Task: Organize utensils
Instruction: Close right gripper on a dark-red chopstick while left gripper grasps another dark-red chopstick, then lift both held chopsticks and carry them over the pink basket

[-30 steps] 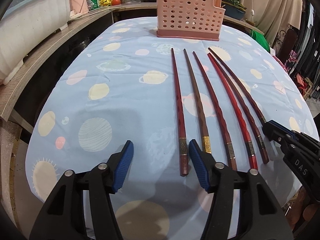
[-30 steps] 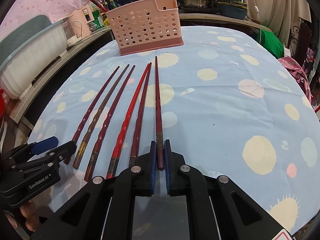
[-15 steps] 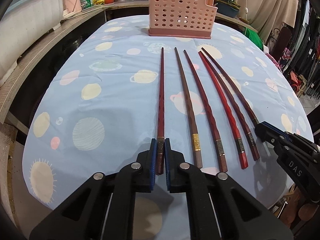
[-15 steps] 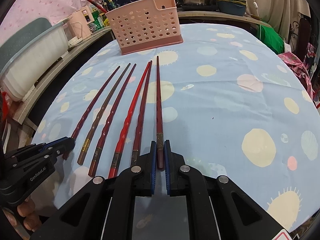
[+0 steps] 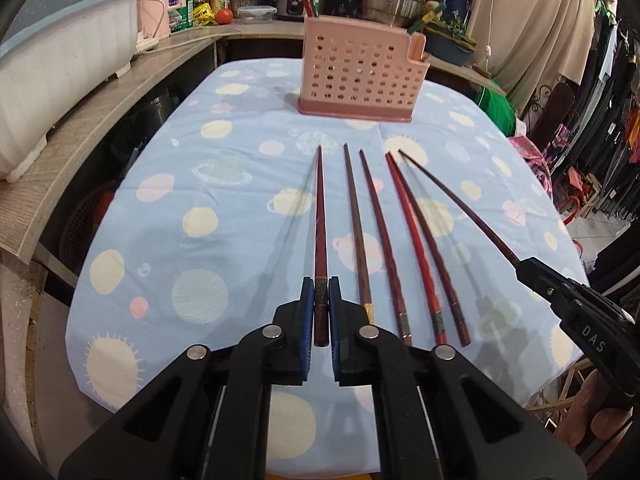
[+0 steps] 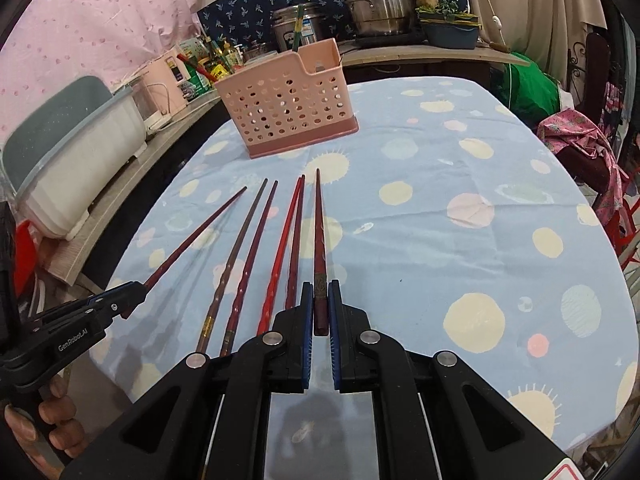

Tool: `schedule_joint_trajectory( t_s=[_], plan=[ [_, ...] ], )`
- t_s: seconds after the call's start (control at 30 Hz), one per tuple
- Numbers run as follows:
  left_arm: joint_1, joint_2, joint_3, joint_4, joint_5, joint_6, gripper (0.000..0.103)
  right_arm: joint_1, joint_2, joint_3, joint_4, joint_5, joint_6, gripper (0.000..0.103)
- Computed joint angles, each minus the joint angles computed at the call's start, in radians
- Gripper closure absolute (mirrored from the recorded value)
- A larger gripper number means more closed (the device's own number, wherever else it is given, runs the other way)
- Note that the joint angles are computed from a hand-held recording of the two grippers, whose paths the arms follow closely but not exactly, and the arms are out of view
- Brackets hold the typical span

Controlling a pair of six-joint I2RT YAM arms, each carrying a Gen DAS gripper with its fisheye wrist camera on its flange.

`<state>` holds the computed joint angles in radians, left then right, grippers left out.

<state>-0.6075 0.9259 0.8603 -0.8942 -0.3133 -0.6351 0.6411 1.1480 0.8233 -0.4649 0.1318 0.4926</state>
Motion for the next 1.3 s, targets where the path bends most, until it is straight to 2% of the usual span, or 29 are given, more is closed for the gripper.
schedule_joint_trajectory(
  t_s=[0.23, 0.37, 0.57, 0.77, 1.0, 1.3],
  plan=[
    [0.043, 0.017, 0.146, -0.047, -0.007, 0.069, 0.096, -0.088, -0.035, 0.112, -0.063, -0.043, -0.039, 0.096],
    [0.12, 0.059, 0.256, -0.053, 0.047, 0.135, 0.096, -0.143, -0.027, 0.191, -0.074, -0.071, -0.072, 0.096],
    [0.179, 0.157, 0.436, -0.062, 0.043, 0.22, 0.096, -0.203, 0.02, 0.321, -0.073, -0.091, -0.12, 0.096],
    [0.212, 0.268, 0.615, -0.064, 0.038, 0.29, 0.096, -0.261, 0.105, 0.459, -0.072, -0.173, -0.15, 0.096],
    [0.25, 0.386, 0.812, -0.06, 0.056, 0.341, 0.096, -0.269, 0.206, 0.644, -0.059, -0.185, -0.185, 0.096],
    [0.306, 0.603, 1.173, -0.049, 0.054, 0.405, 0.096, -0.268, 0.413, 0.958, 0.023, -0.175, -0.21, 0.096]
  ],
)
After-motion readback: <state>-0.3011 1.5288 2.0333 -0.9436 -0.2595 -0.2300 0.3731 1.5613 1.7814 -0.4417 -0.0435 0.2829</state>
